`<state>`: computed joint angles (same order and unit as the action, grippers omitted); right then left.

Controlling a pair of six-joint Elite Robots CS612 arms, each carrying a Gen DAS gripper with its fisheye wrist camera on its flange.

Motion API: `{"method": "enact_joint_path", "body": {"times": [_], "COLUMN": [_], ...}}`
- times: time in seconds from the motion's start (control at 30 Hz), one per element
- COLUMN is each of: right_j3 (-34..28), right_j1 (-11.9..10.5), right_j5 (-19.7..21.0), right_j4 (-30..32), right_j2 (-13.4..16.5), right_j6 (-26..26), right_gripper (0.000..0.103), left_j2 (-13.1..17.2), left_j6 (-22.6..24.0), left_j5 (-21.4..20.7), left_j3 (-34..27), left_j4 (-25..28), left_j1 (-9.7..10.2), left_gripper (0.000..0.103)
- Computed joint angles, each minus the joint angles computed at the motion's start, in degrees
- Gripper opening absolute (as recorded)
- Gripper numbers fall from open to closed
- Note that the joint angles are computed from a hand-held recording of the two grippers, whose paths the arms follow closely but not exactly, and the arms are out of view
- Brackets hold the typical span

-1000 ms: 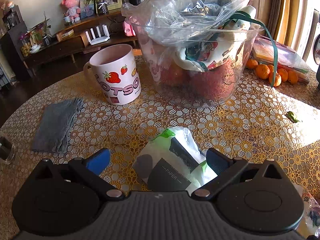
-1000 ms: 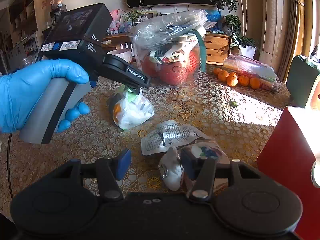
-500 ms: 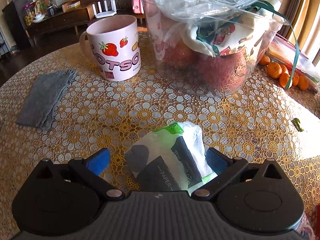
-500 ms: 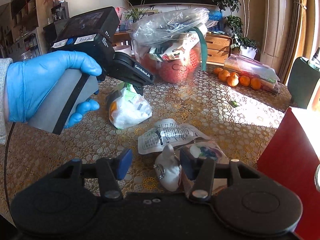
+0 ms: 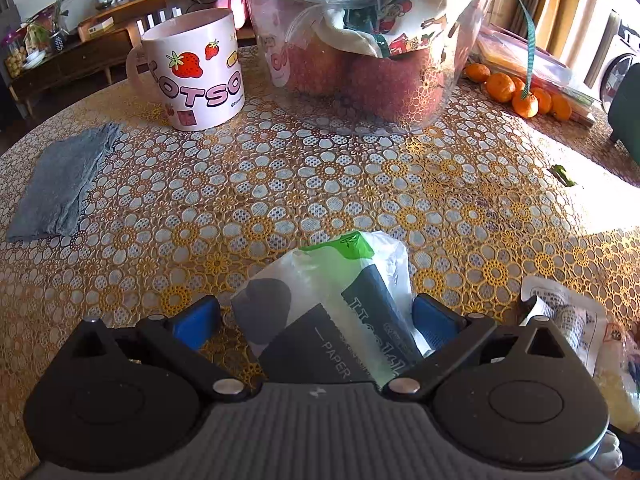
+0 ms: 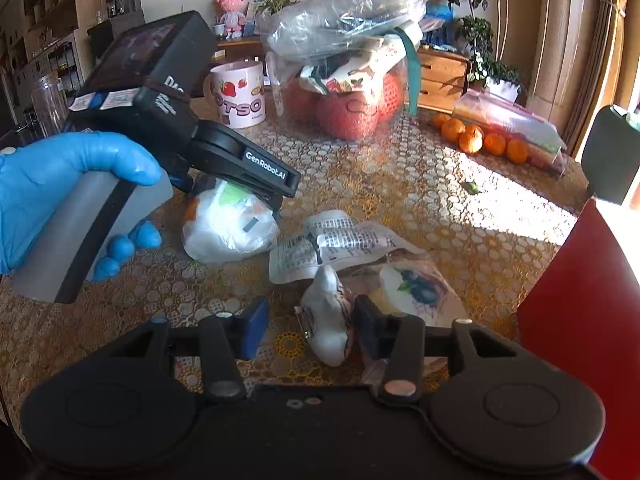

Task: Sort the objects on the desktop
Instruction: 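Grasp the white tissue pack with the left tool while the right tool grasps the cat-face plush, then carry the tissue pack with the left tool while the right tool carries the plush toward the box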

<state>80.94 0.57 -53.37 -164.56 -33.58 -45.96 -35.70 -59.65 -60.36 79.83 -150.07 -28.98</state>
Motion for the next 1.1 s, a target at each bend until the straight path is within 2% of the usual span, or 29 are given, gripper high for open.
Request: {"method": "enact_joint_path", "body": {"times": [0.17,0.27,0.5,0.8,1.1], "right_j3": [0.75,1.16,1.43,1.69,2.45], "right_j1": [0.41,0.44,0.43,0.10,-0.74], "right_j5": [-2.30,-2.19,-1.74,-0.80,1.49], "right_j4": [0.37,-0.60,-1.52,-2.03,-2.00], "right_j2": [0.10,0.18,0.12,0.07,-0.46], "right_j6": [-1.25,-0.64,0.46,2.56,6.18], "right_gripper": [0.041,0.042,0.035,0.033,0.032], "left_j2": [-0.96,-1.42,-2.34,-3.06,-4.02], "left_j6": [2.85,3.58,4.26,2.42,-1.01], "left_j5": [0.72,1.27,1.04,1.97,0.97], "left_j3": [3.51,5.09,7.34,8.68,10.68], "left_j4": [-4.61,-6.51,-8.54,-9.79,-12.79], "left_j1": [-1.21,-1.92,-3.12,-3.95,-4.48], "left_gripper": [0.103,0.103,0.102,0.085,0.068]}}
